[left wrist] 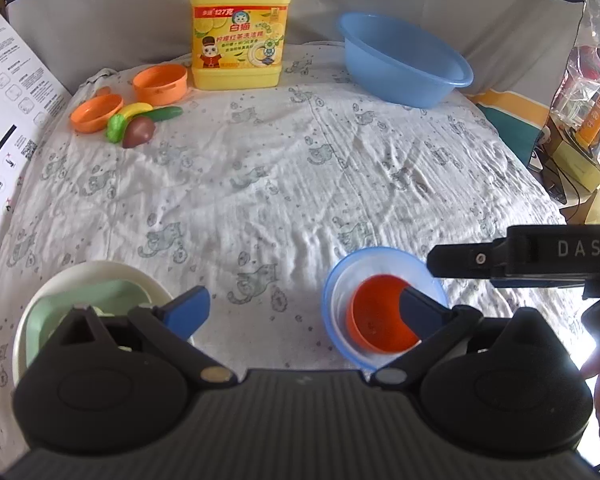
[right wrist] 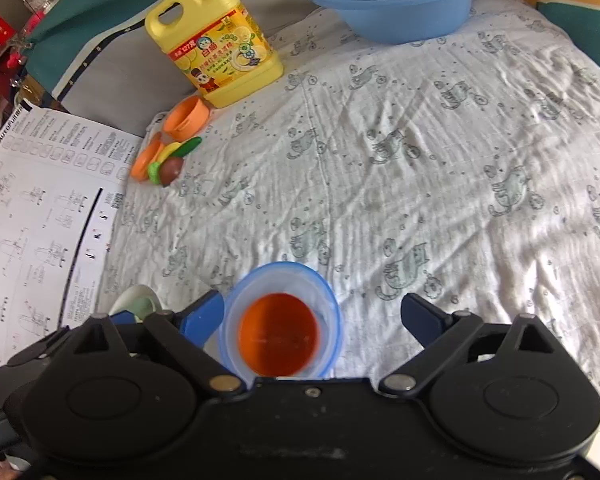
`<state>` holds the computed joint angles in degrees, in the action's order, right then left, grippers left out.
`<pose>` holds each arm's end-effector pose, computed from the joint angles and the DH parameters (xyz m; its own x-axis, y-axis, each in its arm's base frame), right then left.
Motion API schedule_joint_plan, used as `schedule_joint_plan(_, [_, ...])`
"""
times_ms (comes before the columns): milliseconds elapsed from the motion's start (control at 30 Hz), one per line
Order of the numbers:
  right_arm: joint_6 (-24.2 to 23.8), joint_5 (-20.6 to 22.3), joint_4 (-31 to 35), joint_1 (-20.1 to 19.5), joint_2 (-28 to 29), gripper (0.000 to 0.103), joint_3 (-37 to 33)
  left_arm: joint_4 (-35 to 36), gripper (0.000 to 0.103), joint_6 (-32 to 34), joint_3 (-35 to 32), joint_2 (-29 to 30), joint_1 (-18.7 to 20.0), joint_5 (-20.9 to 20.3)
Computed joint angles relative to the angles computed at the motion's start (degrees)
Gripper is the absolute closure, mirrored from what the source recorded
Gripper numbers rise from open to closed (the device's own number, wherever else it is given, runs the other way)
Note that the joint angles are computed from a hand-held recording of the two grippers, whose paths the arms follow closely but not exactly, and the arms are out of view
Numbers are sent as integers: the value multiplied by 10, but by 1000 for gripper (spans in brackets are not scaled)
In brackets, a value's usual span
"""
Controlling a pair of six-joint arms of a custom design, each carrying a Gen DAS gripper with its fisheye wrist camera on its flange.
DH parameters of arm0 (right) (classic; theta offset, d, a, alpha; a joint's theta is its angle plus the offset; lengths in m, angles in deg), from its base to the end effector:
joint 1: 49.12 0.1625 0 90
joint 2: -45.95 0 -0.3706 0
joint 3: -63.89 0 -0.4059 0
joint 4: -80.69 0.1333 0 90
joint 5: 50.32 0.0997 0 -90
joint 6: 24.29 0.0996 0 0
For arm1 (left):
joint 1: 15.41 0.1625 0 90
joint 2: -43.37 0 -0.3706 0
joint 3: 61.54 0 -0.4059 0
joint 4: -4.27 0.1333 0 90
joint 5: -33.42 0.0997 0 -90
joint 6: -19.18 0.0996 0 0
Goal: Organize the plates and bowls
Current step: 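Open both grippers and release the orange bowl, then grasp the rim of the nested blue bowl with both grippers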
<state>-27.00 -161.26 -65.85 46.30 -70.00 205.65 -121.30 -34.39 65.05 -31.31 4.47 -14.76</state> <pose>0.1290 -0.3257 0.2900 -0.9421 0.0530 0.3310 -0.1259 0.8592 -0.4959 -0.3300 -0.3317 0.1012 -0.7718 0.1915 -0.6063 0.4739 0.8090 -0.3478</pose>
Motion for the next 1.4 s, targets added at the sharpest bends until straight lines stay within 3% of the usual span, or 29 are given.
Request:
schedule_joint_plan(400, [-2,-39,-33,17,-14,4,35,-21,0,11,27,-2,-8,-11])
schedule_joint_plan(967, [5,-52,-42,16,6,5,42,-77,0,27,48,13,1,-39])
schedule_joint_plan(1400, [2,-21,-33,-3,21,24,33,-123,10,50,45,28,17,-59])
